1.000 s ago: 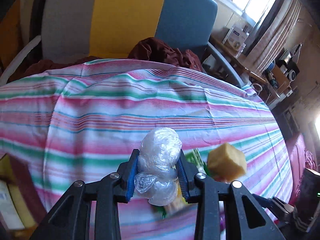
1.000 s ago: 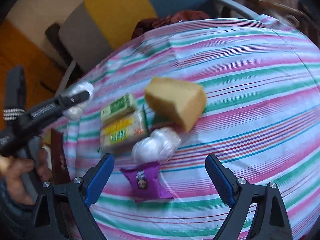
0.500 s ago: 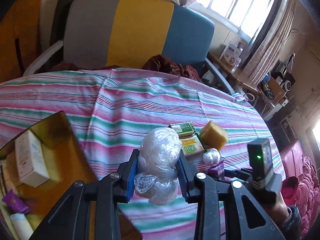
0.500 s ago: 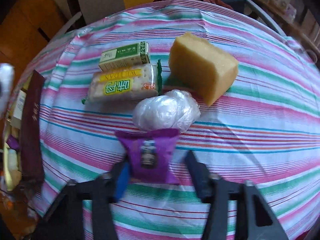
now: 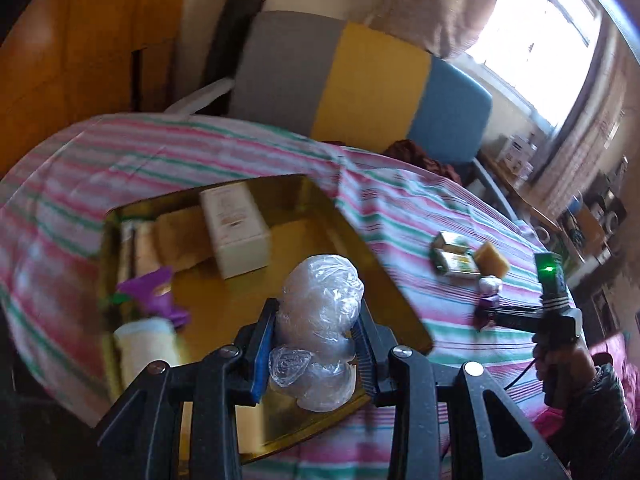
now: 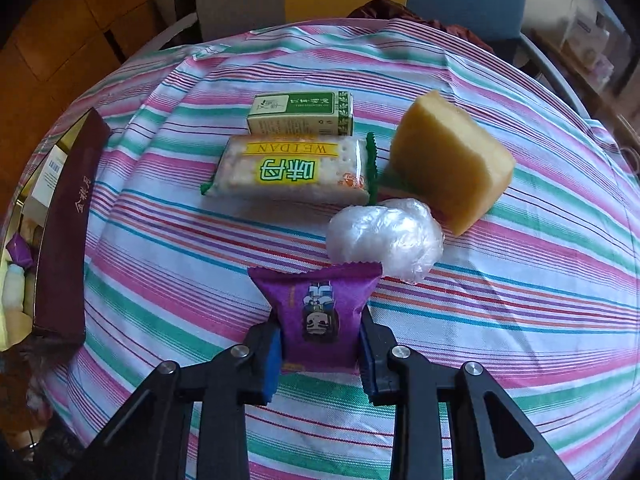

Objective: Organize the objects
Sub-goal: 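Carry the plastic-wrapped bundle to the gold tray and open the left tool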

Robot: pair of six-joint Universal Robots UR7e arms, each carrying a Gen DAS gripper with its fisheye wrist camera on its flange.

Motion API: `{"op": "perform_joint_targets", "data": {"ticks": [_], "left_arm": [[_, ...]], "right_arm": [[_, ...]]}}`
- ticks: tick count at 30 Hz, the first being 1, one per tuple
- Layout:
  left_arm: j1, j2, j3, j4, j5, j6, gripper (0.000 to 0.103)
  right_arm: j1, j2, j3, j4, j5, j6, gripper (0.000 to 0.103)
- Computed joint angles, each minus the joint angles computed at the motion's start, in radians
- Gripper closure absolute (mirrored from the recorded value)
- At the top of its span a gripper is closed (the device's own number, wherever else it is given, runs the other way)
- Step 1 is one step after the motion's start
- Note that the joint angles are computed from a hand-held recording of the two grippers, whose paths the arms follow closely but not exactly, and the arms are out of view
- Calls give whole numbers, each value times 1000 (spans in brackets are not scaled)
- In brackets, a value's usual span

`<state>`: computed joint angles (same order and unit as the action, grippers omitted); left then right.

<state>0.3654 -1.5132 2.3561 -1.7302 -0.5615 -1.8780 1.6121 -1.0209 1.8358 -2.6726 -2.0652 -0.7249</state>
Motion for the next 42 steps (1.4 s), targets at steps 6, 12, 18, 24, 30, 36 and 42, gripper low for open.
{"op": "perform_joint_targets", "data": {"ticks": [6, 12, 18, 24, 30, 36, 42], "left_arm": [[-70, -92, 68, 174, -60, -226, 68], [-48, -67, 74, 118, -54, -184, 68], [-31, 5, 16, 200, -45, -193, 68], [-21, 42, -32, 307, -42, -236, 68], [-8, 63, -65, 366, -46, -257, 68], [19, 59, -59, 320, -45, -223, 68], [72, -4, -1, 129, -34, -129, 68]], "right_arm": [[7, 8, 19, -61, -15, -19, 72], [12, 11, 26, -93, -21, -40, 72], [21, 34, 11, -97, -25, -35, 72], [22, 32, 17, -109, -26, -47, 73], [26, 34, 19, -123, -30, -63, 73], [27, 35, 18, -126, -32, -69, 73], [27, 36, 17, -128, -33, -76, 73]]}}
